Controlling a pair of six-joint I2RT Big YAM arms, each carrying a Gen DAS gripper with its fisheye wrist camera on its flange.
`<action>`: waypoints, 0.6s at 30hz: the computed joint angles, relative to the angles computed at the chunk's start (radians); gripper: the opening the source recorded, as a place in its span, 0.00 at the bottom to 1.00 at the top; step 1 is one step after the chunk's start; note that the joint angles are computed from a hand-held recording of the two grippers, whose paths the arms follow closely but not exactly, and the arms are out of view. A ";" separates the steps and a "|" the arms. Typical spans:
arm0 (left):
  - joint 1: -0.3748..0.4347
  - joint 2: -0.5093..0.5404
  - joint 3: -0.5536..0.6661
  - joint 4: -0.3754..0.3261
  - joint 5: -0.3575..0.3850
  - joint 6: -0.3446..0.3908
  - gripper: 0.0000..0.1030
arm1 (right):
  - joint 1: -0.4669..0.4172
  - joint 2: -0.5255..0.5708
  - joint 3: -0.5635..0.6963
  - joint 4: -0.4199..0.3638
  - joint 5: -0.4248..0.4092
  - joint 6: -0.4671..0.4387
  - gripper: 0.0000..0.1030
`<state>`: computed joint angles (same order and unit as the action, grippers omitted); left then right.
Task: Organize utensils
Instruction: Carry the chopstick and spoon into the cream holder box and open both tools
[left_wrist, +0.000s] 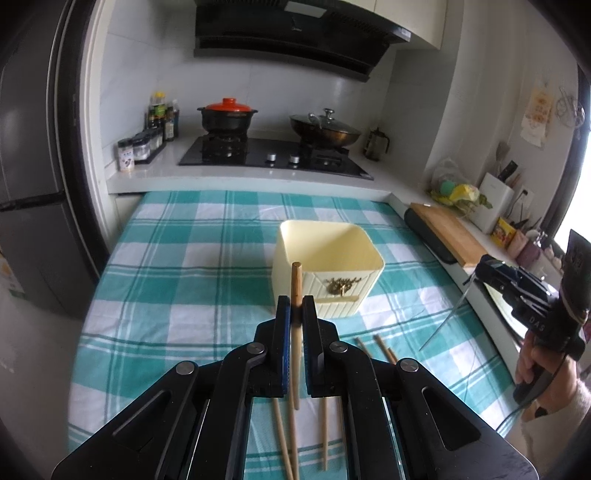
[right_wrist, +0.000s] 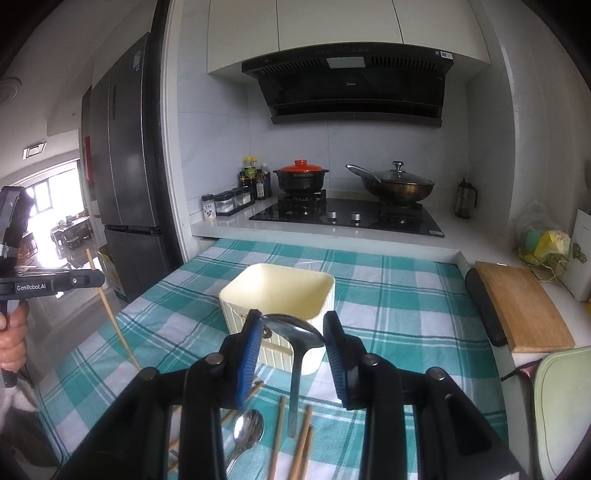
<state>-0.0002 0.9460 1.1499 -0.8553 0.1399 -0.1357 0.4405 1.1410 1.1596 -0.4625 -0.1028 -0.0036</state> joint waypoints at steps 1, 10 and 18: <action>0.003 0.015 0.027 -0.003 0.007 0.002 0.04 | 0.002 0.012 0.023 -0.007 -0.002 -0.004 0.34; -0.010 0.208 0.324 0.033 -0.006 -0.009 0.04 | 0.011 0.174 0.287 -0.058 -0.016 -0.030 0.33; -0.052 0.404 0.463 0.114 -0.112 -0.022 0.04 | 0.002 0.363 0.469 -0.029 -0.023 -0.006 0.33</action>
